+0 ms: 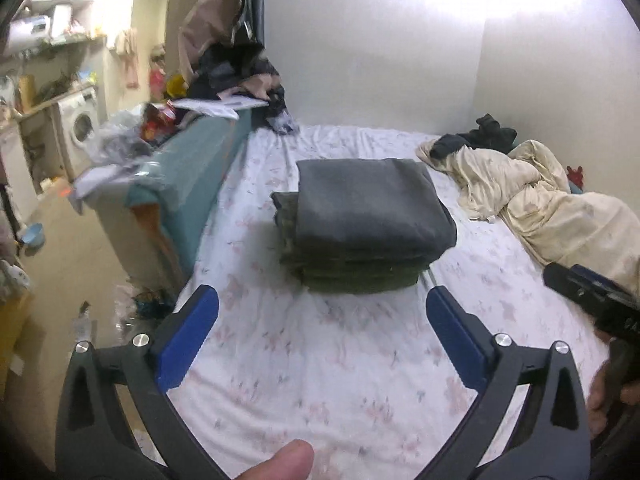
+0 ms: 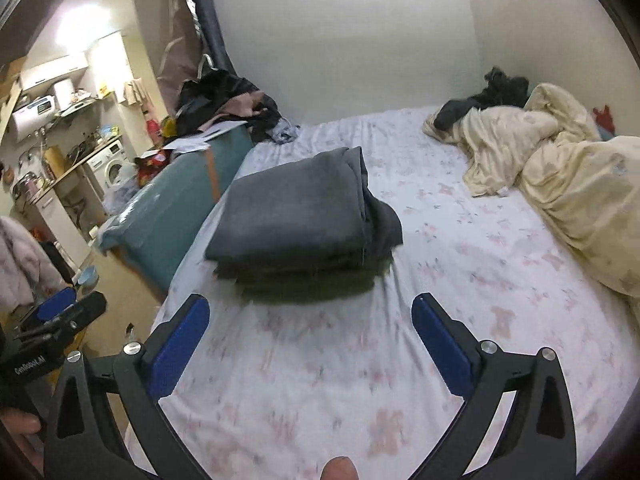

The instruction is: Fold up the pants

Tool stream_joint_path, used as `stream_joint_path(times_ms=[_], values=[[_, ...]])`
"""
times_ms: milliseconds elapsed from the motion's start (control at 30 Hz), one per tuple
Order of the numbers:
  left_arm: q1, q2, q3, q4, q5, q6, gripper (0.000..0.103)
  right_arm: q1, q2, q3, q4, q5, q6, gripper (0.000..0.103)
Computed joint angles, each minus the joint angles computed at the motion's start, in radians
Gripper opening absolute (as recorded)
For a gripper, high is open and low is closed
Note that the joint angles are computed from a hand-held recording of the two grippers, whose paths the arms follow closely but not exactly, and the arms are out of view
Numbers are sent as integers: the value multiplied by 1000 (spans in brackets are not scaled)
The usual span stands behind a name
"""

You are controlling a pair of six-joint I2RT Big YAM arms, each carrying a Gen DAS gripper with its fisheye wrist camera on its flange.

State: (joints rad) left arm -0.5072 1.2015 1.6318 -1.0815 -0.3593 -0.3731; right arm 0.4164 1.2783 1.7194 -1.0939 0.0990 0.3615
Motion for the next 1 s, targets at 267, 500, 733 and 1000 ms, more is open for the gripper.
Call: stream_joint_path(times_ms=[267, 500, 733, 1000], values=[[-244, -186, -94, -84, -270, -114, 102, 212, -229, -125, -71, 227, 94, 103], [-429, -294, -157, -239, -374, -277, 102, 464, -330, -200, -180, 449, 234, 103], [-463, -349, -273, -315, -351, -411, 102, 674, -399, -338, -247, 617, 446, 103], [-482, -346, -306, -299, -364, -419, 102, 656, -398, -372, -229, 604, 454, 103]])
